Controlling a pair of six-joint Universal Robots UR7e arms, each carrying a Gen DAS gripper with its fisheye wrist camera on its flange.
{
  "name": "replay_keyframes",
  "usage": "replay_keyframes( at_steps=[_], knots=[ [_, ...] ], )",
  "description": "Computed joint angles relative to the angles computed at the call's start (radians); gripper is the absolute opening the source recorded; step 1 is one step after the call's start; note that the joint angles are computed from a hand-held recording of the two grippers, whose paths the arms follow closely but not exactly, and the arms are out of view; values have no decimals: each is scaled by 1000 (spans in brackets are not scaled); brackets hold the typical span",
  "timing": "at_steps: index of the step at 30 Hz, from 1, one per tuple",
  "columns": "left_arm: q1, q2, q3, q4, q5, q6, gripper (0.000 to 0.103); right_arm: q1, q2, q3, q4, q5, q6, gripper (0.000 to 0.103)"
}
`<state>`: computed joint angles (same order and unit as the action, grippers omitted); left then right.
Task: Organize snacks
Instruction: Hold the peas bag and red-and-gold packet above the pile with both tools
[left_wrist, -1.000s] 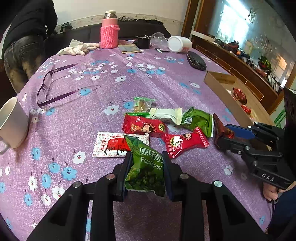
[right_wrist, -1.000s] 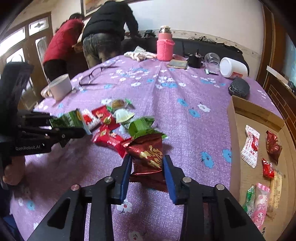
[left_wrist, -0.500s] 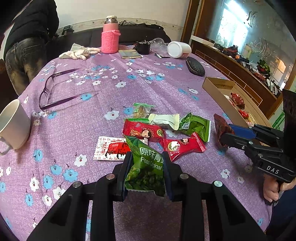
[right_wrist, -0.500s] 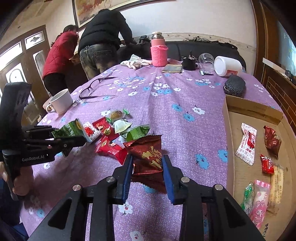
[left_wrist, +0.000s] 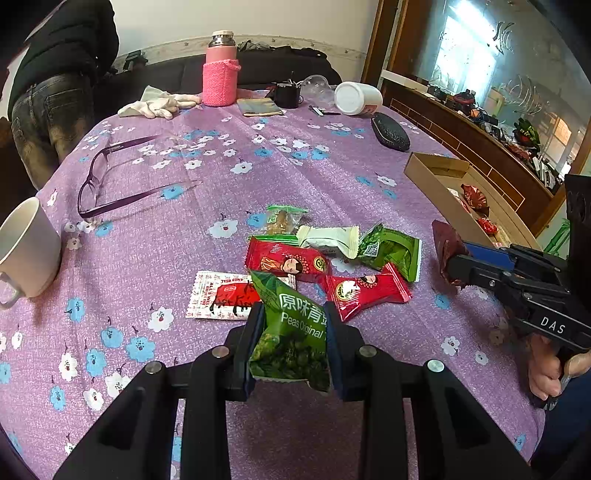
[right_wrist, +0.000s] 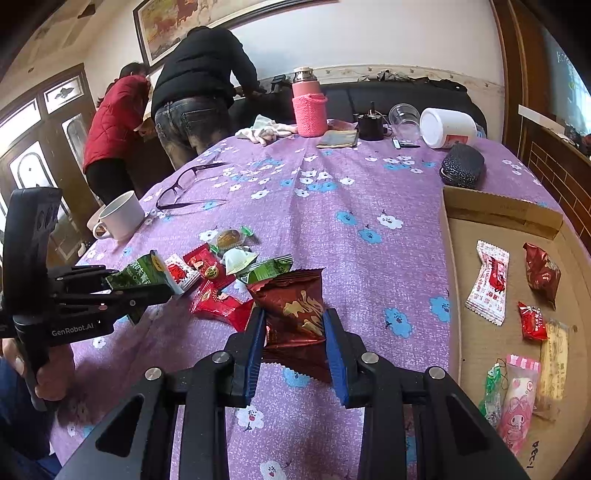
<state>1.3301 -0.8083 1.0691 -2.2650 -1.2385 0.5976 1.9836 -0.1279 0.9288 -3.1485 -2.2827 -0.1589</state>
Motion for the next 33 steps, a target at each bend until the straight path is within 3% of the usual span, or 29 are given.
replay_keyframes(
  at_steps=[33],
  knots=[
    [-1, -1, 1, -4, 1, 4, 30, -6, -24, 34, -37, 13, 49, 34]
  ],
)
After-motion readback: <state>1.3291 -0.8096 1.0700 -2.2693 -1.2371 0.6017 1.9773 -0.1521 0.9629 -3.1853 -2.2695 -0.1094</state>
